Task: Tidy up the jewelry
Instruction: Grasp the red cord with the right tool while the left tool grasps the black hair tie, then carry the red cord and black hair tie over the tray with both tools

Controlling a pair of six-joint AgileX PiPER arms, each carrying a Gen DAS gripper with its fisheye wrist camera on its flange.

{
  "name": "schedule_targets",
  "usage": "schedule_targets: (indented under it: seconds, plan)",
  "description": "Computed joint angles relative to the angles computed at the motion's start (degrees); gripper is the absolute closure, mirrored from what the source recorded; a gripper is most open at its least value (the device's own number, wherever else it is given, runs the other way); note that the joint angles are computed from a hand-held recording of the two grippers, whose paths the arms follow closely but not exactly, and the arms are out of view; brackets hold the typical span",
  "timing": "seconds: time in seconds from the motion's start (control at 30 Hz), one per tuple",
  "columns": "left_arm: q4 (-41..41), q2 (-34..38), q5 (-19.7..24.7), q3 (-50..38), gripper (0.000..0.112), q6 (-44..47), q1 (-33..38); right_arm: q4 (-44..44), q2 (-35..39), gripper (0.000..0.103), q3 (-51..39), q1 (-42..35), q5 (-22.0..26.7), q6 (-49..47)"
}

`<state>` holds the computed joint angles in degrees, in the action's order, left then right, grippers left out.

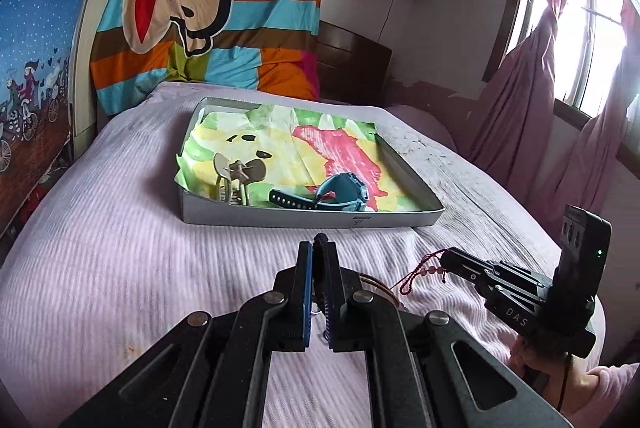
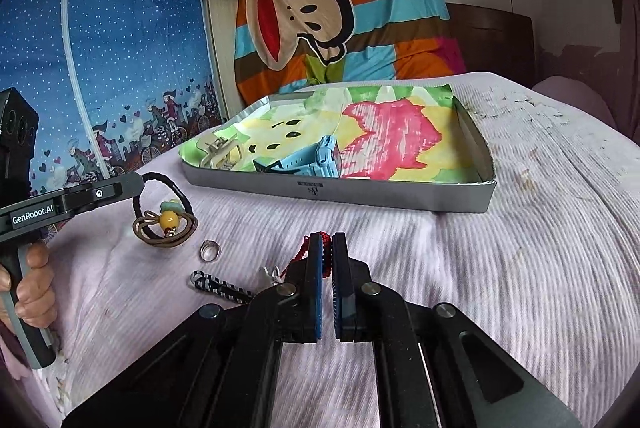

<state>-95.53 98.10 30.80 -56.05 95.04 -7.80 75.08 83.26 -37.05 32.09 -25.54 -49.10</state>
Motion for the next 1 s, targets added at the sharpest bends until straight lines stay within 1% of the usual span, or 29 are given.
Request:
schedule_targets:
  seconds: [0.07,0.13,0.3,0.4,0.53,0.67,0.77,0.8,0.87,1.0]
  plan:
    - [0.5,-0.3,-1.2,-0.1,0.107,0.1,-1.1,-0.5,-0.4,0.099,0.3,-0.2,-0.1,0.8]
    - [0.9,-0.3,-1.2,-0.3,0.107,-0.1,-1.6,-1.0,-0.9,0.099,0.6,-0.6,0.0,1.4]
    - [2.7,0.7,-4.0,-0.6,0.107,-0.6,-3.2,-2.1,-1.1,0.099,0.9,-1.0,0.2,2.5]
    - [2.1,1.4,-5.4,0.0,0.107,0.0,-3.1,-2.9,-1.0,0.099,1.1,-1.1,0.4,3.3]
    - [1.8,2.6,-7.7,0.4,0.107,0.1,-1.5,-3.6,-0.7,0.099,1.1,-1.1,0.7,3.8]
    - [4.5,3.5,-9.7,-0.6,0.107,-3.7,1.4,-3.7,0.1,0.099,0.8,-1.0,0.8,3.9]
    - [7.3,3.9,-9.0,-2.0,0.107,-8.2,3.9,-3.5,0.6,0.099,0.5,-0.8,0.8,3.8]
    - [7.4,3.8,-8.9,-2.2,0.107,-8.3,4.1,-3.5,0.7,0.099,0.4,-0.7,0.7,3.8]
    - [7.0,3.1,-8.9,-2.1,0.107,-7.5,3.5,-3.4,0.9,0.099,0.3,-0.5,0.7,3.8]
    - [2.7,1.1,-10.2,-0.2,0.107,-0.3,-0.9,-3.2,1.1,0.099,0.2,-0.4,0.5,3.7]
